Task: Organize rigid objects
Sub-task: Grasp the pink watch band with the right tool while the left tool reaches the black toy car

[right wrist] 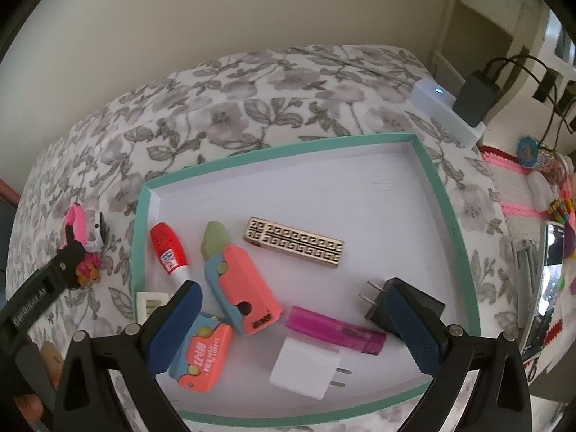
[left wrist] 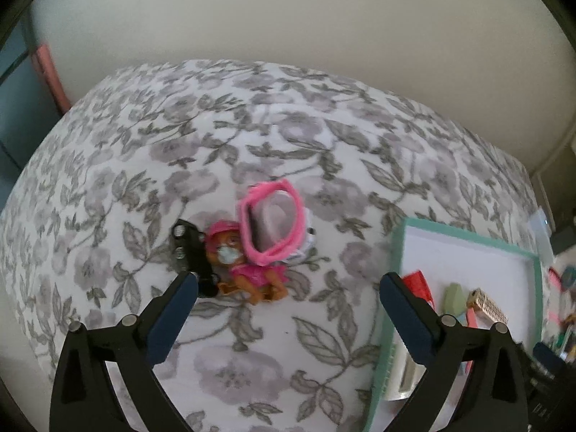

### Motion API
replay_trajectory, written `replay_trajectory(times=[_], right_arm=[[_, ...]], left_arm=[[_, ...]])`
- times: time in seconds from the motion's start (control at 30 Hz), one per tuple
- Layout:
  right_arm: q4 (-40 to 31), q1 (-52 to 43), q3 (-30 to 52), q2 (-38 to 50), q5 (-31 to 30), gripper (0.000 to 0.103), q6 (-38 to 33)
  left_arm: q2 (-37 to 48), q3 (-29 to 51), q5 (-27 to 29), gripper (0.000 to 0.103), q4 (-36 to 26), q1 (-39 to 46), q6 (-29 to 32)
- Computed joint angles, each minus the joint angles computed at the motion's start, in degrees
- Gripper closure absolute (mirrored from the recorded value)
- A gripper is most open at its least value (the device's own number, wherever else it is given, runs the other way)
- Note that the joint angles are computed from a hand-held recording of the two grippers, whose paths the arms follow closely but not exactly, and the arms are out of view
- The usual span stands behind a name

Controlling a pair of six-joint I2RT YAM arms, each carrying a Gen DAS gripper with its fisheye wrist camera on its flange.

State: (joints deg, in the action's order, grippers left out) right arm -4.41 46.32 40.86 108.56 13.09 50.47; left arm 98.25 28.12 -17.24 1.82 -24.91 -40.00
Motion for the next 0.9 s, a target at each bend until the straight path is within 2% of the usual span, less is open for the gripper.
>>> replay_trajectory(times=[0.13,0.3,0.5,0.67,0.9], right_arm=[[-0.74,1.78,2.2,1.17,0.63,0.0,-0.62],[-0.76,4.44,5.11,2.36,0.99,0.0,-1.09],[-0.9,7.67,9.91,4.32,1.57,0.0,-1.88],[-2.1,10.0,14.72,7.05,2.68,0.0,-2.89],[-0.58,11.88,21.37,11.68,1.14,0.0,-4.66]], left_arm=[[-3.12,-2.41,-0.04,0.002,0.76,4.1,2.08],[-9.25,-4.98,-5.65,0.002,0.36,6.74,5.64],[-13.99,-7.05,-5.91,0.002,0.02,14.51,9.79],[-15.57,-8.78,-3.32,0.002,1.67,22.14,12.75],[-8.78,-8.17,4.02,0.002,5.23,27.59,14.92]])
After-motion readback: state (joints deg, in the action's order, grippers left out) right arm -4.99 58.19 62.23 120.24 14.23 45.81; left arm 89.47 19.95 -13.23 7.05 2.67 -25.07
